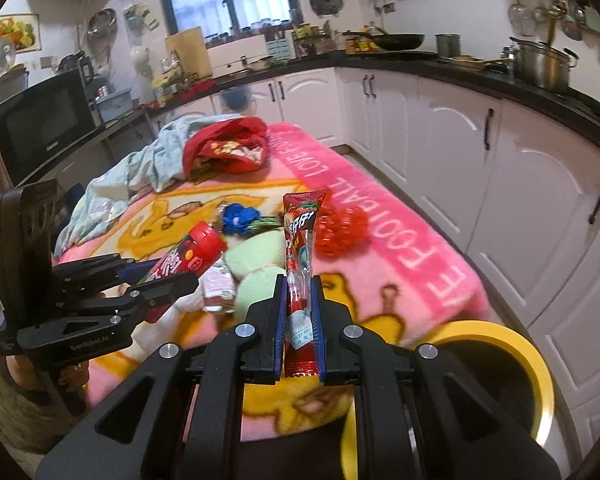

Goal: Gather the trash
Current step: 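Carry the candy tube and snack stick over the bin and release both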

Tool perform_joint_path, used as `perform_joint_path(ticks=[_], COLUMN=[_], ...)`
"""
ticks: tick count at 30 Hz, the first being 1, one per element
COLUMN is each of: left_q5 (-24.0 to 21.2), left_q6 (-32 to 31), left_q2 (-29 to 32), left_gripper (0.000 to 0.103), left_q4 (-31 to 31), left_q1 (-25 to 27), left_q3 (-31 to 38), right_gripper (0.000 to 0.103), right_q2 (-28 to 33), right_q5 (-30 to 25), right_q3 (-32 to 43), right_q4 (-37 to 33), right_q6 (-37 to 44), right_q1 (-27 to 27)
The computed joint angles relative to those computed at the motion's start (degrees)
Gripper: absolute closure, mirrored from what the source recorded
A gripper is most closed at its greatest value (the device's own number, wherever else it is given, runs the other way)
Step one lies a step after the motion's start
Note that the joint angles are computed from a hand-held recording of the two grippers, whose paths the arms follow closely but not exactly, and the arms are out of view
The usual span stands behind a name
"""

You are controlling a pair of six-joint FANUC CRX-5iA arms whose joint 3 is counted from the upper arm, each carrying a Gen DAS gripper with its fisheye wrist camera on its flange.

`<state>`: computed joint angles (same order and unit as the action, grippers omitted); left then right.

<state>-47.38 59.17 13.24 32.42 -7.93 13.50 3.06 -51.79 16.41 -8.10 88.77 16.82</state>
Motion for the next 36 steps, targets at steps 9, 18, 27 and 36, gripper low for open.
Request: perform_joint_path(ticks=[9, 18, 27, 36], left_q5=[-0.2, -1.1, -2.2, -3.9], left_q6=[-1.5, -2.4, -3.1, -2.7], left_q2=[2.1, 4.9, 8.5, 11.5], left_gripper=[0.077, 0.077, 0.077, 0.076], left_q4=[1.2, 2.4, 3.2, 1.8], left_q1=[-3.3, -6.6, -10.5, -13.1], left_q3=[2.0, 4.3, 7.0, 9.1], right_gripper=[0.092, 0.091, 0.091, 0.091], right_q2=[-3.2, -5.7, -6.8, -6.0], right_q5=[1.9, 2.8, 3.4, 2.5], right_q3=[-4.8, -9.2, -13.8, -14.6], right_q4=[2.2, 4.1, 9.0, 8.2], right_q6=[-3.3, -7.6, -13.6, -14.1], right_q1=[-3.2, -6.6, -9.0, -11.7])
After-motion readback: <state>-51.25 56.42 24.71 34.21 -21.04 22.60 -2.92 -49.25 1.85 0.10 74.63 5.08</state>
